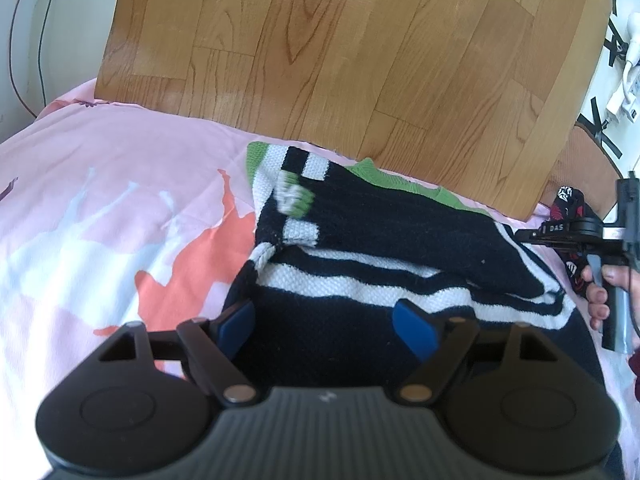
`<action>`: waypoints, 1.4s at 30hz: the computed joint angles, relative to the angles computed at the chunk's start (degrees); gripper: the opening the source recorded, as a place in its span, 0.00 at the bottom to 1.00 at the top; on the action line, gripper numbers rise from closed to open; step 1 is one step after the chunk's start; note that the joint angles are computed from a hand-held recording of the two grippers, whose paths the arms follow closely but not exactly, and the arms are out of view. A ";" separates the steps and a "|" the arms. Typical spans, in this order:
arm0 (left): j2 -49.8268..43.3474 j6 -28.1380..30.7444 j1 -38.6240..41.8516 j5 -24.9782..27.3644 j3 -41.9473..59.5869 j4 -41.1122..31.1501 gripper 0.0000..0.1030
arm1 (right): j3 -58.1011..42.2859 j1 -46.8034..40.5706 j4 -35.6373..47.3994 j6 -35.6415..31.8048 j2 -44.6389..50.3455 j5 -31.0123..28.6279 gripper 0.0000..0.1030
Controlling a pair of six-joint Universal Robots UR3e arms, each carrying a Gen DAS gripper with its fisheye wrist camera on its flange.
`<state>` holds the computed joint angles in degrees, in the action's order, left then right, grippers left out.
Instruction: Fold small clothes
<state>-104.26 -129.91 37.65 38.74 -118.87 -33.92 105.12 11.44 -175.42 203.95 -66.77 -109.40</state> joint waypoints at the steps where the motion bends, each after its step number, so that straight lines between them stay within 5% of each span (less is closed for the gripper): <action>1: 0.00 0.03 -0.02 0.04 -0.10 0.23 0.77 | -0.09 -0.43 0.44 0.63 0.44 -0.20 0.05; 6: 0.04 0.14 -0.09 0.17 -0.36 0.80 0.77 | 2.49 -1.82 -1.97 1.81 -0.32 0.95 0.06; 10: -0.02 0.14 -0.13 0.20 -0.36 0.95 0.77 | 7.69 -1.79 -2.86 5.69 -6.87 2.21 0.17; 14: 0.02 0.11 -0.17 0.27 -0.52 1.30 0.77 | 14.81 0.49 -4.27 8.58 -14.82 4.52 0.51; 16: 0.07 0.04 -0.22 0.36 -0.76 1.83 0.77 | 20.35 0.88 -6.43 8.76 -18.36 6.41 0.50; 18: -0.07 -0.40 -0.47 0.57 -1.03 2.98 0.77 | 24.07 2.15 -8.00 8.91 -19.30 6.54 0.11; 19: -0.13 -0.54 -0.57 0.67 -1.23 3.61 0.77 | 24.39 3.21 -7.47 8.92 -18.42 4.55 0.05; 22: -0.16 -0.92 -0.87 1.05 -2.30 6.23 0.78 | 26.49 5.41 -13.95 10.92 -13.64 -2.40 0.05; 25: -0.02 -1.33 -1.30 1.65 -3.69 9.35 0.79 | 26.18 6.27 -8.84 15.91 -16.05 -4.48 0.09; 30: 0.11 -1.74 -1.56 2.22 -5.07 12.31 0.79 | 36.27 9.79 -15.47 18.54 -24.68 -1.94 0.15; 32: 0.15 -1.73 -1.94 2.72 -5.52 13.45 0.80 | 40.28 13.30 -17.73 19.57 -27.34 -2.39 0.27; 37: 2.18 -0.69 -2.69 5.81 -8.63 17.33 0.81 | 43.07 22.18 -16.75 22.92 -29.43 -6.42 0.28; 40: 9.70 7.38 1.79 5.28 -15.04 12.94 0.81 | 42.16 27.80 -14.19 23.89 -29.82 -11.84 0.28; 42: 18.66 19.51 8.92 2.68 -19.04 -0.01 0.81 | 42.39 30.46 -12.81 24.54 -30.66 -13.32 0.28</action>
<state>-85.60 -110.40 46.57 41.42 -137.91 -33.94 147.51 41.90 -188.23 228.49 -97.42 -122.72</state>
